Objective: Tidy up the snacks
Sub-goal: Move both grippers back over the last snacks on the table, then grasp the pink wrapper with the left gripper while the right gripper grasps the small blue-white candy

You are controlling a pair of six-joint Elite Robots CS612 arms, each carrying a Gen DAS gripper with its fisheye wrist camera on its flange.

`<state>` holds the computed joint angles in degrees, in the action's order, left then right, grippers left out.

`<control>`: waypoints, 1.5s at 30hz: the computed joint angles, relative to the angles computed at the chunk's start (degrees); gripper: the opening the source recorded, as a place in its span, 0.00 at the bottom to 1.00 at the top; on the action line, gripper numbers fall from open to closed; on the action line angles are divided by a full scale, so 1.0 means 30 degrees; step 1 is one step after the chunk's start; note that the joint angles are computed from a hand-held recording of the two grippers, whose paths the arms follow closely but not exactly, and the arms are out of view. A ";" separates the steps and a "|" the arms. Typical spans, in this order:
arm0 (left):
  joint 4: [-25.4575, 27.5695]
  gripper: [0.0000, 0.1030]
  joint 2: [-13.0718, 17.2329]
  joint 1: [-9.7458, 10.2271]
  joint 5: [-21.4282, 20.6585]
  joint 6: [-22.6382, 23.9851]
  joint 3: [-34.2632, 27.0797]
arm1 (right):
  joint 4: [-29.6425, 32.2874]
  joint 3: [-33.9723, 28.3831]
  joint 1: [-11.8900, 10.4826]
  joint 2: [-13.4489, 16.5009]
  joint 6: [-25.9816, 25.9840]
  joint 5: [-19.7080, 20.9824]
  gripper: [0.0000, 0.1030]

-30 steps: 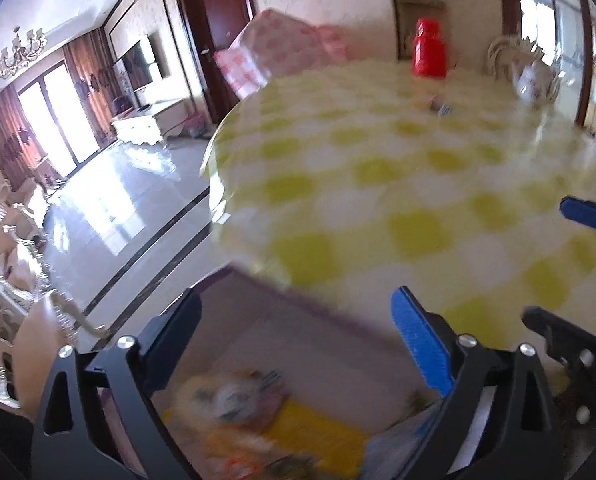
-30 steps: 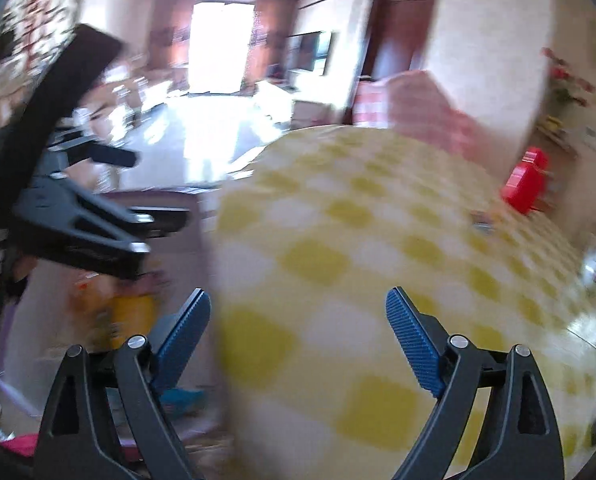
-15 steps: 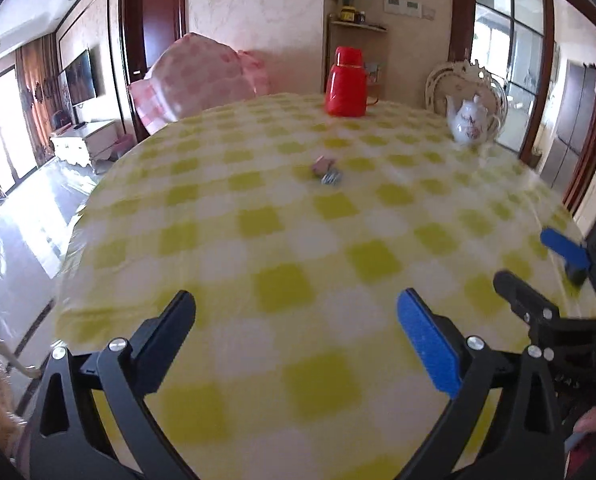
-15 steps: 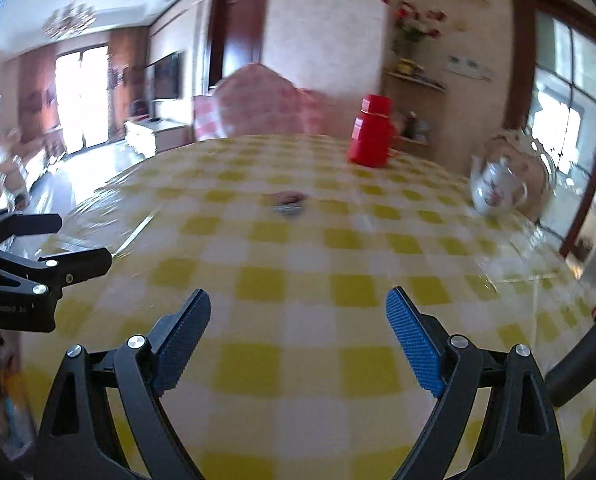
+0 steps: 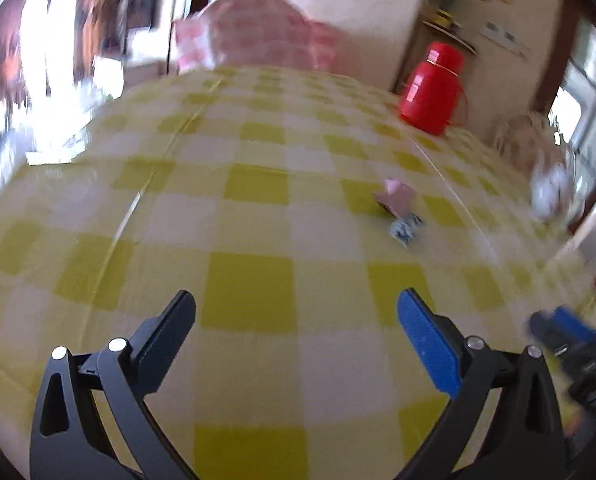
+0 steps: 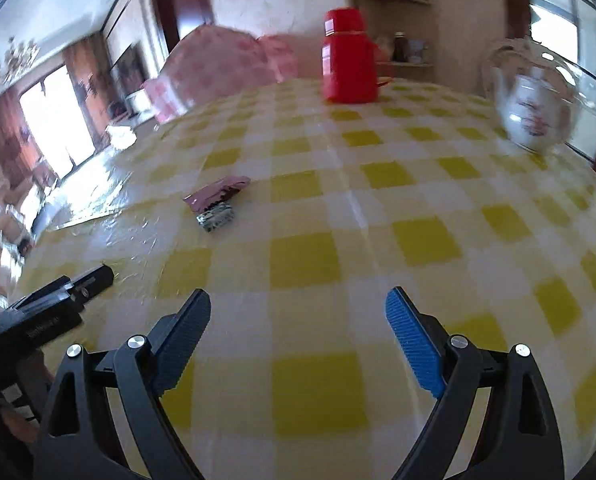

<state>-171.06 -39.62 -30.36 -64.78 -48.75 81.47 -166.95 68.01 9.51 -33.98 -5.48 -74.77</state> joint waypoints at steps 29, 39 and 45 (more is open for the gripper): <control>0.4676 0.98 0.2259 0.0466 -0.0713 0.5075 -0.5445 | 0.0857 -0.0002 -0.0760 0.0055 -0.1240 0.0624 0.36; 1.0168 0.50 0.5400 0.0797 -0.2100 0.7307 -1.2192 | -0.0743 0.2277 -0.1639 -0.0946 0.0105 0.1760 0.36; 0.8182 0.20 0.5154 0.0203 -0.1036 0.8165 -1.1230 | -0.1868 0.2579 -0.1493 -0.1054 0.0096 0.0165 0.36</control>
<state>-146.51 -24.15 -29.75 -67.89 -24.25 47.78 -172.55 75.75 5.03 -37.14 -5.19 -74.27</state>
